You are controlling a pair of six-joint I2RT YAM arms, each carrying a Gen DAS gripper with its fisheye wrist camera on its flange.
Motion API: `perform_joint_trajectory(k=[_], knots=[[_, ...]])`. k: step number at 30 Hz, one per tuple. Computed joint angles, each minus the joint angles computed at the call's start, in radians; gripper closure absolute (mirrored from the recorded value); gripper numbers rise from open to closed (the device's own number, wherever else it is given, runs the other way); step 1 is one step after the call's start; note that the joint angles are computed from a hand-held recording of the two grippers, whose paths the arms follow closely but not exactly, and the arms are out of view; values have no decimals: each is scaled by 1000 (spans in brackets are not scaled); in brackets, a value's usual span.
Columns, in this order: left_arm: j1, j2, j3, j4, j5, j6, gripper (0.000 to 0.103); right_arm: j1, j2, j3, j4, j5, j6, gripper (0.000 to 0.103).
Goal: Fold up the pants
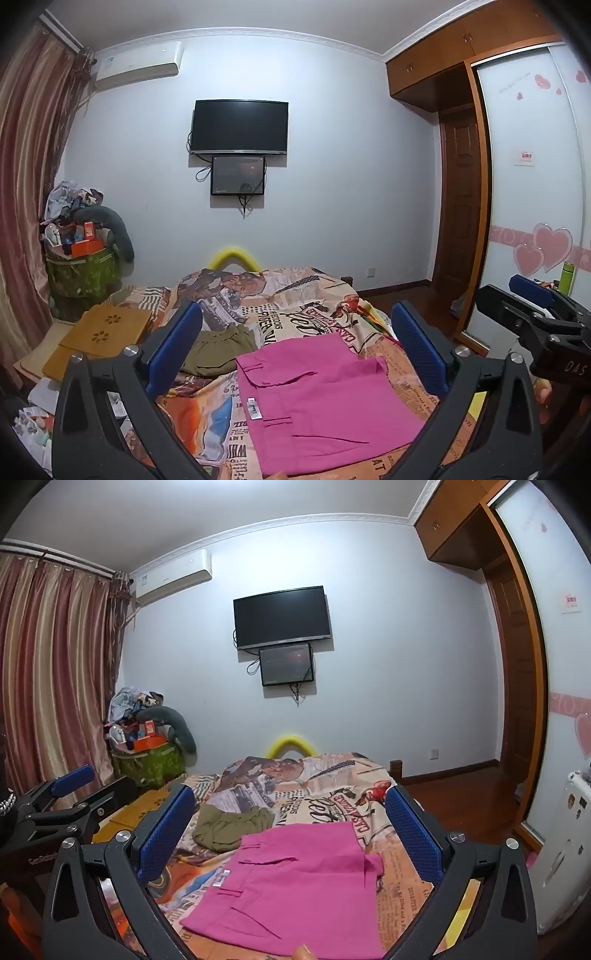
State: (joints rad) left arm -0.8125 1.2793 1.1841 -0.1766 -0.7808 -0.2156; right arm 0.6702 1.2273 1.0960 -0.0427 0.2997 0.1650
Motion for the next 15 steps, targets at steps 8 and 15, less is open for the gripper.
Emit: perform_joint_trajectory(k=[8,15], knots=[[6,2,0,0,14,-1,0,-6,9,7,-1,-10,5,0],[3,-4,3,-4,16,4,0,-14,-6,8,-19,-19,12,0]])
